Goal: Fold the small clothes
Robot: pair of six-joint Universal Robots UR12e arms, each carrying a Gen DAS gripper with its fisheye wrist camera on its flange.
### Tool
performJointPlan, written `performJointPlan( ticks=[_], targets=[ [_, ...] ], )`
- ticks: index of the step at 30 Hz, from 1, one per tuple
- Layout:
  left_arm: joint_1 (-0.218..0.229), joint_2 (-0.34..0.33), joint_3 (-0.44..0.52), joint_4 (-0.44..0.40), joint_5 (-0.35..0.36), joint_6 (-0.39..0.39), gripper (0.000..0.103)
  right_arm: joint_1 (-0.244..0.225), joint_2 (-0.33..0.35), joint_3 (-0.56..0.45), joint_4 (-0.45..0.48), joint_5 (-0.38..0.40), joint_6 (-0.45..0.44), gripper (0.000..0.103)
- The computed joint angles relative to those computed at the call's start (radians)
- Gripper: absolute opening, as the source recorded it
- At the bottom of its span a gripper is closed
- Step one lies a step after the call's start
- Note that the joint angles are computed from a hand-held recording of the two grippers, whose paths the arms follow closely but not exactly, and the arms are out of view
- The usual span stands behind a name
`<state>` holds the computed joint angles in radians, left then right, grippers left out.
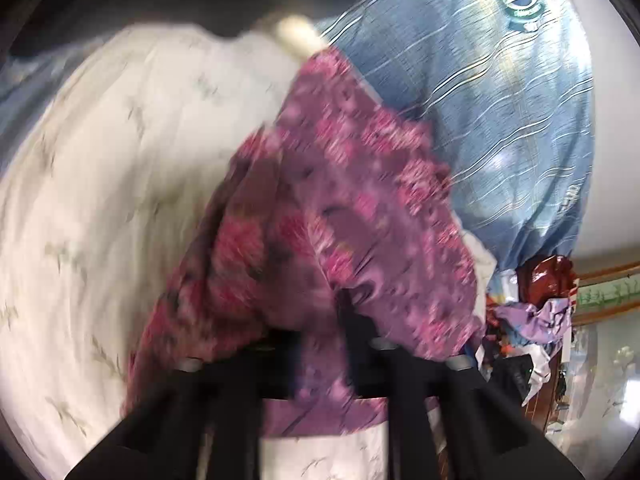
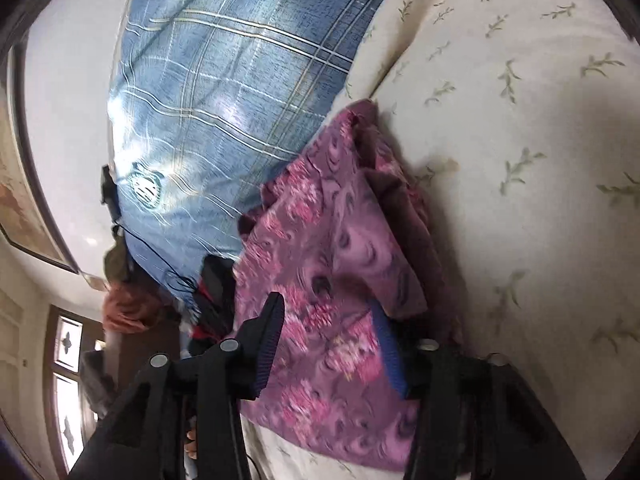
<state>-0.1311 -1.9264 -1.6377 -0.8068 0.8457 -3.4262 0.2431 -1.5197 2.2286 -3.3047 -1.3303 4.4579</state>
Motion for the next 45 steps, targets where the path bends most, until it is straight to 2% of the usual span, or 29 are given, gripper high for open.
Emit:
performJointPlan(
  ticks=[1, 2, 4, 8, 10, 12, 13, 14, 15, 16, 21, 24, 27, 29, 30, 31, 32, 34, 36, 38, 40, 44, 45],
  targets=[
    [0.000, -0.001, 0.003, 0.023, 0.004, -0.005, 0.008, -0.004, 0.004, -0.001, -0.020, -0.001, -0.018, 0.010],
    [-0.004, -0.006, 0.016, 0.037, 0.019, -0.004, 0.008, -0.008, 0.005, -0.004, -0.028, 0.000, -0.034, 0.006],
    [-0.009, -0.024, 0.050, 0.038, 0.025, -0.005, 0.008, -0.022, 0.005, -0.013, -0.014, -0.005, -0.061, 0.006],
    [-0.020, -0.094, 0.160, 0.039, 0.038, -0.089, 0.008, -0.064, 0.021, -0.042, -0.005, -0.003, -0.080, 0.011],
    [-0.026, -0.131, 0.212, 0.020, 0.036, -0.119, 0.008, -0.076, 0.022, -0.052, -0.020, -0.001, -0.085, 0.011],
    [-0.038, -0.158, 0.252, -0.013, 0.060, -0.112, 0.008, -0.080, 0.006, -0.058, -0.001, 0.028, -0.109, 0.014],
    [-0.042, -0.165, 0.260, -0.023, 0.066, -0.105, 0.008, -0.078, -0.010, -0.058, 0.032, 0.046, -0.130, 0.016],
    [-0.048, -0.170, 0.266, -0.035, 0.080, -0.091, 0.008, -0.066, -0.034, -0.056, 0.093, 0.048, -0.164, 0.026],
    [-0.050, -0.173, 0.269, -0.036, 0.082, -0.084, 0.008, -0.052, -0.058, -0.056, 0.171, 0.030, -0.193, 0.035],
    [-0.052, -0.175, 0.269, -0.035, 0.080, -0.073, 0.008, -0.036, -0.077, -0.054, 0.228, 0.009, -0.215, 0.038],
    [-0.049, -0.173, 0.255, -0.028, 0.074, -0.097, 0.008, 0.009, -0.106, -0.072, 0.459, -0.050, -0.285, 0.038],
    [-0.044, -0.162, 0.249, -0.037, 0.078, -0.080, 0.008, 0.010, -0.084, -0.090, 0.494, -0.047, -0.308, 0.035],
    [-0.044, -0.165, 0.267, -0.059, 0.085, -0.069, 0.008, -0.025, -0.048, -0.076, 0.355, 0.043, -0.288, 0.019],
    [-0.049, -0.174, 0.295, -0.063, 0.118, -0.073, 0.008, -0.053, -0.017, -0.071, 0.224, 0.076, -0.221, 0.019],
    [-0.054, -0.178, 0.307, -0.058, 0.149, -0.075, 0.008, -0.063, -0.001, -0.069, 0.141, 0.064, -0.189, 0.020],
    [-0.060, -0.183, 0.323, -0.052, 0.195, -0.083, 0.009, -0.070, 0.005, -0.071, 0.088, 0.017, -0.165, 0.020],
    [-0.059, -0.189, 0.339, -0.056, 0.205, -0.094, 0.010, -0.076, 0.007, -0.072, 0.062, -0.009, -0.148, 0.020],
    [-0.049, -0.194, 0.351, -0.073, 0.172, -0.111, 0.010, -0.091, -0.010, -0.070, 0.078, -0.037, -0.129, 0.022],
    [-0.036, -0.181, 0.334, -0.059, 0.147, -0.103, 0.014, -0.091, -0.037, -0.066, 0.144, -0.029, -0.148, 0.032],
    [-0.028, -0.160, 0.308, -0.063, 0.157, -0.044, 0.021, -0.073, -0.074, -0.062, 0.245, -0.033, -0.194, 0.042],
    [-0.023, -0.145, 0.287, -0.068, 0.173, -0.020, 0.024, -0.042, -0.101, -0.046, 0.309, -0.043, -0.214, 0.049],
    [-0.007, -0.125, 0.238, -0.063, 0.127, -0.059, 0.024, -0.034, -0.078, -0.026, 0.321, 0.049, -0.152, 0.049],
    [-0.006, -0.125, 0.239, -0.069, 0.122, -0.064, 0.024, -0.036, -0.056, -0.026, 0.291, 0.086, -0.138, 0.049]
  ],
)
